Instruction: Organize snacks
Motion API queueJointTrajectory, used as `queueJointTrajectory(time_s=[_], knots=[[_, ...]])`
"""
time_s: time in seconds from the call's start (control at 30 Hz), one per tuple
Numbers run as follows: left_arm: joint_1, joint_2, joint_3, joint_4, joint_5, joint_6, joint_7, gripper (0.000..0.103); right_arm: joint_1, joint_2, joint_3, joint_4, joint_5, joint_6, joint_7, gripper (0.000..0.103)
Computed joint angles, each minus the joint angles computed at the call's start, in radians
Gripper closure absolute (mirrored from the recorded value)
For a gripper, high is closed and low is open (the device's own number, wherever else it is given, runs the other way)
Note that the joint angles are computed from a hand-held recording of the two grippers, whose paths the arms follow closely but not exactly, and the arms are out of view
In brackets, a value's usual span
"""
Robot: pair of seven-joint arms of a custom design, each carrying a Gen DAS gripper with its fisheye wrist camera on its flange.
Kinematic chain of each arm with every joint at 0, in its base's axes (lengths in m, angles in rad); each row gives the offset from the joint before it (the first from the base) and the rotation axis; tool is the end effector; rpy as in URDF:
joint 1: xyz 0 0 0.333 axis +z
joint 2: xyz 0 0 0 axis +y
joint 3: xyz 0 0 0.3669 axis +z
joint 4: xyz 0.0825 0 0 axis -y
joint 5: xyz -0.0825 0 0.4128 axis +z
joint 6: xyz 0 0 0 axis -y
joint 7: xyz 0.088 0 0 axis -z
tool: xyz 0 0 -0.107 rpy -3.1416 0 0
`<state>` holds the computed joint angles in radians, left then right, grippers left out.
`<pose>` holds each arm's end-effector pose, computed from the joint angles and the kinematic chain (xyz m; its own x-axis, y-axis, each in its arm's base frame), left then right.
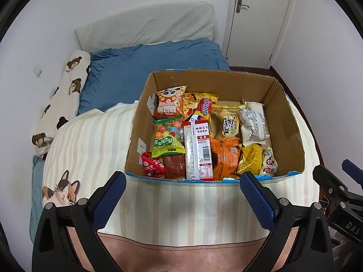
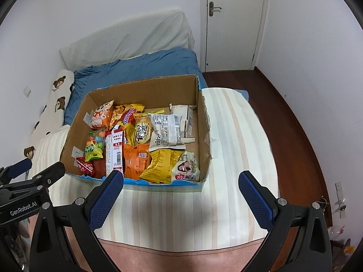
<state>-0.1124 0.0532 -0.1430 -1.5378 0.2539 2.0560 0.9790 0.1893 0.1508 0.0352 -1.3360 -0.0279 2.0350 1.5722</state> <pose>0.6261 -0.1464 0.7149 0.2590 -0.9650 0.0402 -0.8327 -0.2442 -0.4969 0.6560 0.1456 0.7548 0.2187 -0.9755 0.0218 -0.8302 -0.1978 -0.5211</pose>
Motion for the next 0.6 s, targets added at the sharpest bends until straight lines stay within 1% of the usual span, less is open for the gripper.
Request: queueJointTrajectory(time_s=[0.17, 0.6], knots=[[-0.003, 0.007, 0.0, 0.01, 0.003, -0.008, 0.005, 0.0, 0.0, 0.008, 0.0, 0.01, 0.0, -0.011, 0.003, 0.0], [-0.003, -0.004, -0.001, 0.005, 0.011, 0.008, 0.003, 0.0, 0.0, -0.001, 0.0, 0.017, -0.004, -0.006, 0.004, 0.0]])
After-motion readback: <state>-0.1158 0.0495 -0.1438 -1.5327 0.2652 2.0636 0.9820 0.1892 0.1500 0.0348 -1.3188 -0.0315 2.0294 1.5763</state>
